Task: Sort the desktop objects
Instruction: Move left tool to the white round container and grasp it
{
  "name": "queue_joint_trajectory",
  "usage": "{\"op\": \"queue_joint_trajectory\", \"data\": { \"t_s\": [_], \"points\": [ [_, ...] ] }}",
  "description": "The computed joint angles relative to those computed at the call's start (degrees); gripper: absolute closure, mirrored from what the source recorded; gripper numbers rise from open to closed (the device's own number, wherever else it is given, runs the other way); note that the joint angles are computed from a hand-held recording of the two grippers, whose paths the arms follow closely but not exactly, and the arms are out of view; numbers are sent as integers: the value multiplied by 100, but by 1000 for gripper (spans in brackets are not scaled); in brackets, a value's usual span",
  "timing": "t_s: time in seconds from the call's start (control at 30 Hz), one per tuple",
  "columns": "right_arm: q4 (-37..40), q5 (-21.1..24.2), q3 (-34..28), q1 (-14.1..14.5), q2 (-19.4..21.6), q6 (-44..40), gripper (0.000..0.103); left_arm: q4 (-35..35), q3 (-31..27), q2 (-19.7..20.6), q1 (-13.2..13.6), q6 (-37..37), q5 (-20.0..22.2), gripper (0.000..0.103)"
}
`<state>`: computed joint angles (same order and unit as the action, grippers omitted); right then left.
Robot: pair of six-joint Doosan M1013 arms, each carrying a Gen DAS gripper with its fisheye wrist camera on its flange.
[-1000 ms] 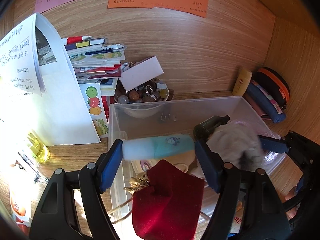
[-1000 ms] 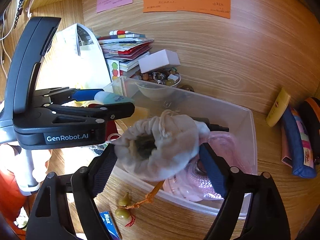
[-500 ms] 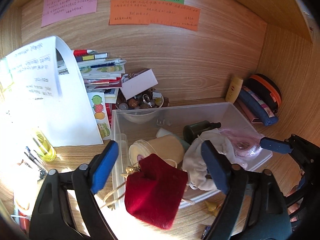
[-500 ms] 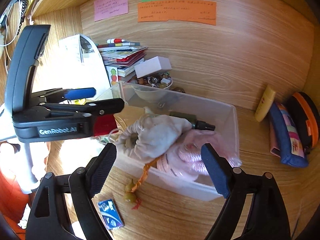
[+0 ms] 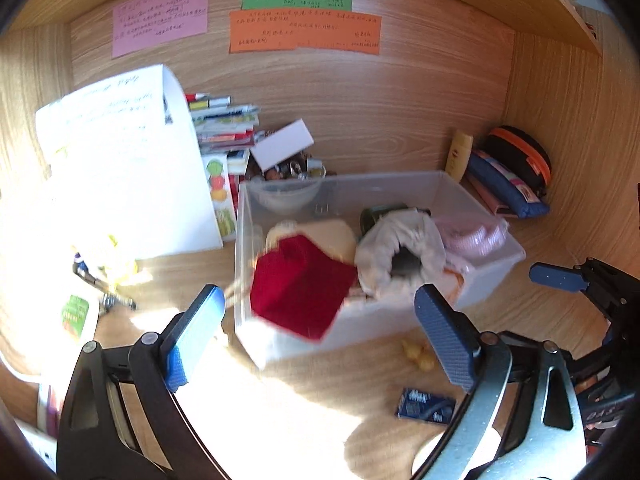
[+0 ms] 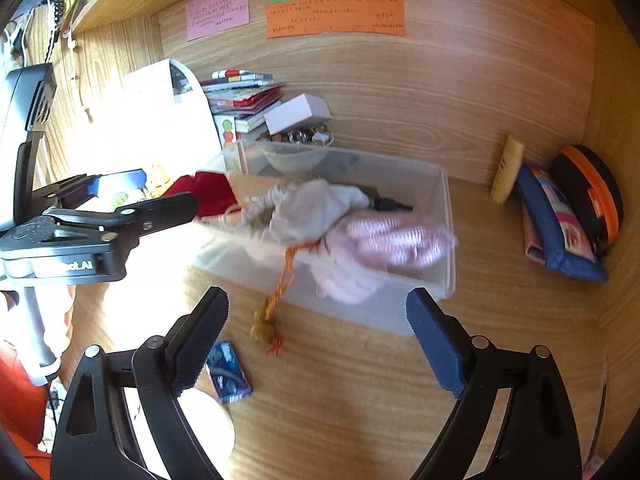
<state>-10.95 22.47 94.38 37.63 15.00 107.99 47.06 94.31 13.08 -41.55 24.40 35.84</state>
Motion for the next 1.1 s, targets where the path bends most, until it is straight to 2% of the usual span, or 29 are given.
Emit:
{"op": "queue_joint_trajectory", "data": {
  "t_s": [0.23, 0.37, 0.47, 0.6, 0.9, 1.1],
  "points": [
    [-35, -68, 301, 28, -157, 230, 14, 112, 320, -169, -212, -358, 63, 6],
    [-537, -62, 467, 51, -251, 788, 14, 145, 478, -220, -363, -490, 48, 6],
    [-831, -60, 580, 47, -318, 1127, 14, -75, 567, -233, -444, -350, -46, 6],
    [-837, -67, 700, 18, -381, 1244, 14, -226, 637, -211, -577, -212, -36, 6],
    [-714, -125, 868, 0, -444, 1350, 14, -780, 719, -184, -756, 399, -365, 6],
    [-1043, -131, 922, 60, -457, 1613, 14, -1269, 691, -86, -709, 808, -459, 6]
  ]
}}
